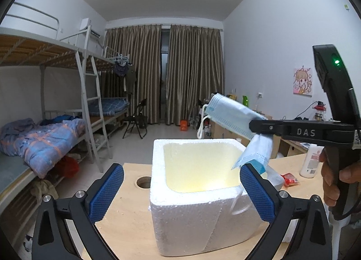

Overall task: Organize soft objects
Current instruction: 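Open the left tool over the box while the right tool releases the mask inside, then withdraw both tools from the foam box back toward the table items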

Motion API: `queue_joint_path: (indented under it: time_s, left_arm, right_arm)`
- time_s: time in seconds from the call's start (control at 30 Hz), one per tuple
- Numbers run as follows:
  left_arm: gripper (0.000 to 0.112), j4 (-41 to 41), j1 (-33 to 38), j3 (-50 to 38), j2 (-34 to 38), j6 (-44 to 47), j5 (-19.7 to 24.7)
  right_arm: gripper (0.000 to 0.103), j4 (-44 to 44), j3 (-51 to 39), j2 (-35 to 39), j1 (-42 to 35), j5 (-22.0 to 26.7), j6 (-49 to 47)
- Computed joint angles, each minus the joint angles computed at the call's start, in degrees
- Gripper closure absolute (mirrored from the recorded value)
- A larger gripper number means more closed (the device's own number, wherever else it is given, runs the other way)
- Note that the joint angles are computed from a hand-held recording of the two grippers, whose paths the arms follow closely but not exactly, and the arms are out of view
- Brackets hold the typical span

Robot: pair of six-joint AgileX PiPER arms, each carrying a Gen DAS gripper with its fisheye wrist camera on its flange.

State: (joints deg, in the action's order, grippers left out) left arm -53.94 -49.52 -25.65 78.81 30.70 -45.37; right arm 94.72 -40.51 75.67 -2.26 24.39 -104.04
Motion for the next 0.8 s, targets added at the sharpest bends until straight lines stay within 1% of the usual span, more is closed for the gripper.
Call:
queue_joint_path:
  time_s: [0.07, 0.13, 0.2, 0.23, 0.27, 0.3, 0.33, 0.37, 0.4, 0.5, 0.6, 0.67, 0.73, 0.8]
  left_arm:
    - [0.010, 1.52, -0.17, 0.46, 0.54, -1.57, -0.70]
    - [0.010, 2.69, 0.11, 0.55, 1.02, -2.91, -0.43]
    - [0.010, 4.10, 0.76, 0.57, 1.42, -4.65, 0.11]
    - [0.010, 4.26, 0.79, 0.54, 1.59, -4.89, 0.18]
    - [0.010, 4.43, 0.78, 0.51, 1.90, -5.33, -0.07]
    - [0.010, 4.27, 0.62, 0.54, 2.16, -5.56, -0.46]
    - [0.010, 4.16, 0.45, 0.63, 2.33, -5.63, -0.74]
    - [0.010, 3.94, 0.43, 0.49, 2.51, -5.35, -0.70]
    - [0.010, 3.86, 0.44, 0.42, 2.63, -5.35, -0.69]
    - [0.010, 3.85, 0.69, 0.44, 2.93, -6.27, -0.57]
    - [0.010, 3.08, 0.46, 0.12, 3.45, -5.91, -0.90]
    - [0.010, 2.82, 0.48, -0.05, 3.54, -5.75, -0.60]
    - [0.010, 2.69, 0.51, -0.28, 3.91, -5.86, -0.48]
    - [0.010, 2.14, 0.21, -0.51, 4.06, -5.43, -0.68]
  right_arm:
    - [0.093, -0.10, -0.10, 0.59, -0.21, 0.70, 0.01]
    - [0.091, -0.50, -0.27, 1.07, -0.15, 1.04, 0.41]
    - [0.085, -1.33, -0.88, 1.92, -0.06, 1.23, 1.33]
    - [0.083, -1.32, -0.85, 2.01, -0.06, 1.33, 1.22]
    - [0.077, -1.30, -0.94, 2.30, -0.14, 1.46, 1.15]
    - [0.065, -1.40, -0.76, 2.32, -0.53, 2.06, 1.23]
    - [0.059, -2.00, -0.83, 2.55, -1.28, 3.27, 1.77]
    - [0.047, -2.15, -0.81, 2.53, -1.69, 3.77, 1.96]
    - [0.043, -1.36, -0.69, 2.42, -1.81, 4.04, 1.46]
    - [0.042, -1.57, -0.67, 2.12, -1.15, 3.30, 2.07]
    - [0.038, -0.80, -0.24, 1.45, -0.88, 2.31, 1.61]
    - [0.037, -0.41, -0.11, 1.23, -1.08, 2.83, 1.65]
    - [0.035, -0.19, 0.11, 0.74, -0.76, 2.27, 1.38]
    - [0.029, 1.09, 0.66, 0.05, -0.39, 1.39, 0.47]
